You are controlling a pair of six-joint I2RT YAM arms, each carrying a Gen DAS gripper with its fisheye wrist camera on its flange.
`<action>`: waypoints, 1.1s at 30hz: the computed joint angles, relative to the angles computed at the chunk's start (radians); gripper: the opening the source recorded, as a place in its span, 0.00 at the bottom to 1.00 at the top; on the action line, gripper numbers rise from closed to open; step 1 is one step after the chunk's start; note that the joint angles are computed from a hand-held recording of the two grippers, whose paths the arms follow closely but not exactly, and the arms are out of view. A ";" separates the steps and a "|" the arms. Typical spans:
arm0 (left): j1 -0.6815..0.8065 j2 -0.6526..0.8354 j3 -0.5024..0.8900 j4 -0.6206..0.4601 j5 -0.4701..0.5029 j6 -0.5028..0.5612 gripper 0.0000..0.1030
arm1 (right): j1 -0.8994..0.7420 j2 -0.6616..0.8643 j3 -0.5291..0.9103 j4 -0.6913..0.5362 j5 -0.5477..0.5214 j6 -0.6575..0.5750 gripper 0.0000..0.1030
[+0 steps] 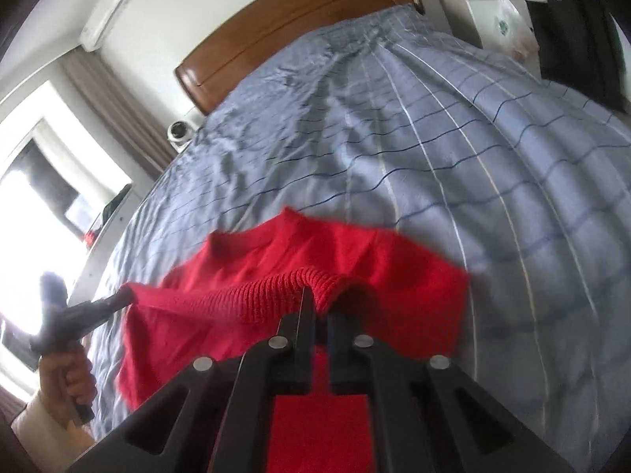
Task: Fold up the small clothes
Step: 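Grasp the sweater hem with both tools and lift it toward the collar, then lay the hem over the collar and open both tools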
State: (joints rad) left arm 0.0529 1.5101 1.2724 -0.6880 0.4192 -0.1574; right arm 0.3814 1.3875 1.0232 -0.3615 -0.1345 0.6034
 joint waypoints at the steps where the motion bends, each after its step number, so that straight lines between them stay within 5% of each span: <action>1: -0.001 0.028 0.014 0.017 -0.026 -0.024 0.23 | -0.022 0.017 -0.005 0.032 -0.021 0.008 0.06; 3: 0.024 0.049 0.027 0.022 -0.028 -0.066 0.54 | -0.040 0.056 -0.009 0.092 -0.025 0.050 0.20; 4: 0.043 0.040 0.023 0.026 -0.031 -0.095 0.63 | -0.049 0.062 -0.010 0.100 -0.011 0.066 0.45; 5: 0.062 0.017 0.004 0.034 -0.023 -0.104 0.63 | -0.057 0.047 -0.022 0.114 -0.004 0.082 0.60; 8: 0.096 -0.093 -0.063 0.007 0.040 -0.021 0.64 | -0.050 -0.023 -0.024 0.088 0.015 0.050 0.60; 13: 0.020 -0.326 -0.255 -0.101 0.048 0.236 0.90 | 0.085 -0.136 -0.006 -0.054 -0.046 -0.128 0.62; 16: -0.016 -0.375 -0.358 -0.143 -0.111 0.293 0.80 | 0.170 -0.145 -0.059 -0.147 -0.092 -0.152 0.65; 18: 0.046 -0.431 -0.377 -0.192 -0.121 0.285 0.79 | 0.244 -0.155 -0.096 -0.260 0.078 -0.127 0.62; 19: 0.113 -0.501 -0.378 -0.254 -0.083 0.293 0.80 | 0.276 -0.212 -0.139 -0.286 0.145 -0.094 0.49; 20: 0.158 -0.567 -0.378 -0.302 -0.058 0.313 0.82 | 0.329 -0.300 -0.173 -0.313 0.220 -0.045 0.48; 23: 0.206 -0.785 -0.391 -0.413 -0.078 0.363 0.97 | 0.583 -0.467 -0.183 -0.437 0.486 0.158 0.71; 26: 0.159 -0.926 -0.425 -0.494 -0.150 0.328 0.97 | 0.808 -0.482 -0.166 -0.533 0.683 0.336 0.73; 33: 0.089 -1.072 -0.631 -0.463 -0.243 0.231 0.97 | 1.023 -0.395 -0.310 -0.549 0.821 0.721 0.74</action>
State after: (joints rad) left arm 0.1418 0.4377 0.6410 -1.1513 0.1757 0.0738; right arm 1.4047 0.9925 0.7136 -0.9108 0.6863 1.3243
